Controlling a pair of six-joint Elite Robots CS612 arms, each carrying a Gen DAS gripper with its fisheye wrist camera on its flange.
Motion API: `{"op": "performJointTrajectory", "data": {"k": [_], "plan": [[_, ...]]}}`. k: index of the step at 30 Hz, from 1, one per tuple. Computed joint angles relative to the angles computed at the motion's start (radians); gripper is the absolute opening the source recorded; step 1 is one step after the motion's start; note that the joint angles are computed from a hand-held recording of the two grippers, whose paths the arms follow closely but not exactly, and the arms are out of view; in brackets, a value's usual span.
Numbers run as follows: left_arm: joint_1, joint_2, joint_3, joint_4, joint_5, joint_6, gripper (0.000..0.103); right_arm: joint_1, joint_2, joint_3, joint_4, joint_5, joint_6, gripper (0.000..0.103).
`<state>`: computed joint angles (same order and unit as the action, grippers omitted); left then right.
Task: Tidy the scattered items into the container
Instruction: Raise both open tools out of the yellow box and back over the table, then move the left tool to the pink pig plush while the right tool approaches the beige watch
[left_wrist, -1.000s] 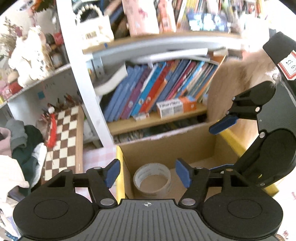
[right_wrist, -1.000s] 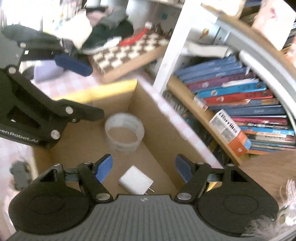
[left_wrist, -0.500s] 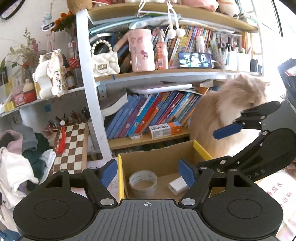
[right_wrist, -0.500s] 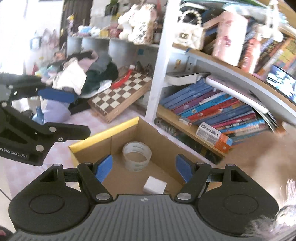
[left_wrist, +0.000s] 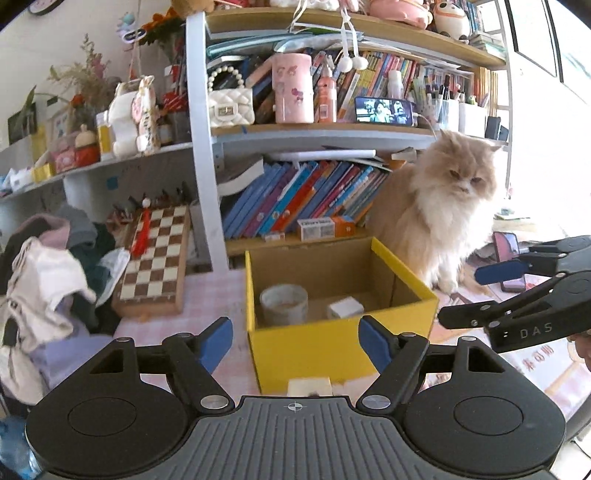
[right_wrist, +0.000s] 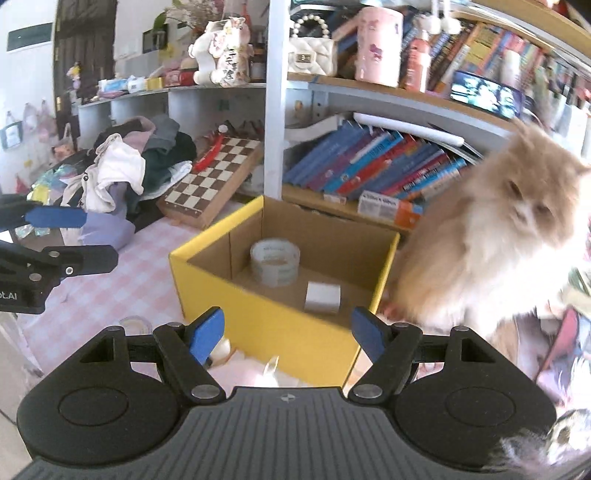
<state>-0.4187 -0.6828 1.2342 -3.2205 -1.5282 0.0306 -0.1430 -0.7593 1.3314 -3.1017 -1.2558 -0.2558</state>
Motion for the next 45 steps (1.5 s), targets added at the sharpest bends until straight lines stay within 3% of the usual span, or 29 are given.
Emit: {"op": "performJointTrajectory", "data": {"k": [6,10,22,45], "plan": [[-0.004,-0.029,0.082,-0.049,0.027,-0.021,0.083,0.005,-0.037,0.108,-0.110,-0.068,0.061,0.078],[-0.006,-0.042,0.124,-0.034,0.045,-0.043,0.083,0.010,-0.054,0.170,-0.145,-0.140,0.103,0.080],[-0.015,-0.065,0.213,0.009,0.053,-0.098,0.085,0.021,-0.081,0.276,-0.077,-0.227,0.176,0.081],[-0.020,-0.044,0.173,0.150,0.007,-0.085,0.088,0.030,-0.064,0.231,0.093,-0.227,0.173,0.089]]}}
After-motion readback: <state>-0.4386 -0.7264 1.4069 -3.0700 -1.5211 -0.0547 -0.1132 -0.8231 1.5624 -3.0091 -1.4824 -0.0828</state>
